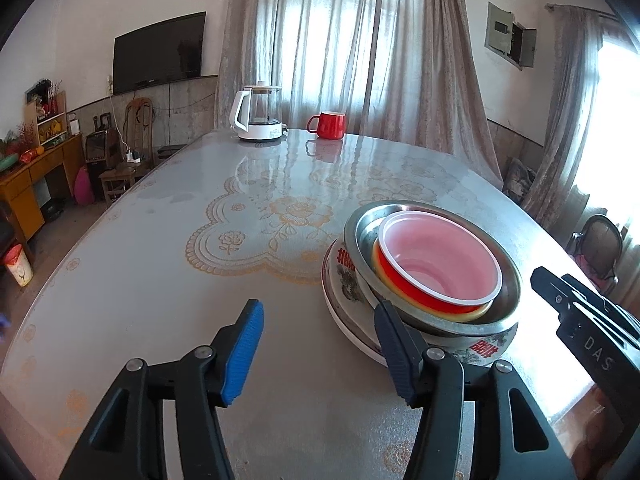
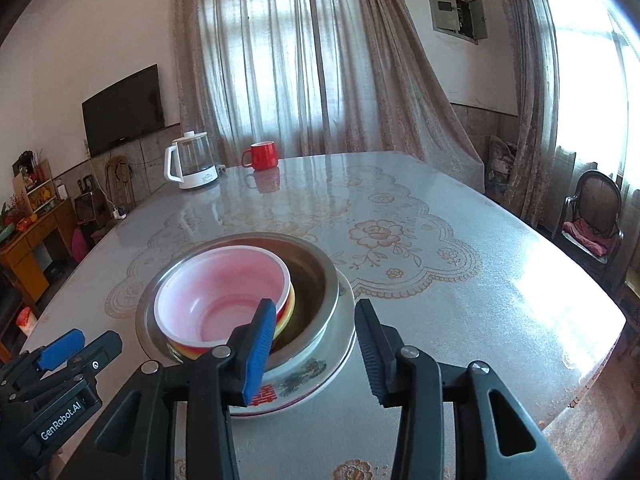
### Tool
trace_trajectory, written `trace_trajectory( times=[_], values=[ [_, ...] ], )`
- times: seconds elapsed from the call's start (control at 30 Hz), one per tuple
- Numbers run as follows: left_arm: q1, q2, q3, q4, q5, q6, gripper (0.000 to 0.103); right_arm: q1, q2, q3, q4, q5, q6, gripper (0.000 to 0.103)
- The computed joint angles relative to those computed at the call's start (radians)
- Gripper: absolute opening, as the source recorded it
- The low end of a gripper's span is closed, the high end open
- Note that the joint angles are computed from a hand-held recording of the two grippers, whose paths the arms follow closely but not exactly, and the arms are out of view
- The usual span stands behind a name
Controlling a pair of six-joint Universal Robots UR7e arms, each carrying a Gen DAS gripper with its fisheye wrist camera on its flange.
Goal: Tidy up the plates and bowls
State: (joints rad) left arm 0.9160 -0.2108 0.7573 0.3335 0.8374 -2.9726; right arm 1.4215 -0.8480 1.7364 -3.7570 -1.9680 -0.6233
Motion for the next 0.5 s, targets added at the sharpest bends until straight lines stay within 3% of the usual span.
trace_trajectory(
  times=[0.1,0.2,0.5],
  values=[
    [-0.003,-0.009,0.026,-0.024,-0.007,0.018,0.061,-0.002,0.000,0.014,-0.027,-0.003,0.019,0.041],
    [-0.005,-0.013,0.042,-0.025,-0.002,0.020,0.061,0.004,0.018,0.014,-0.095,-0.019,-0.021,0.041],
    [-0.017,-0.036,0.096,-0.093,-0.013,0.075,0.078,0.005,0.018,0.020,-0.070,-0.036,-0.002,0.041]
  ],
)
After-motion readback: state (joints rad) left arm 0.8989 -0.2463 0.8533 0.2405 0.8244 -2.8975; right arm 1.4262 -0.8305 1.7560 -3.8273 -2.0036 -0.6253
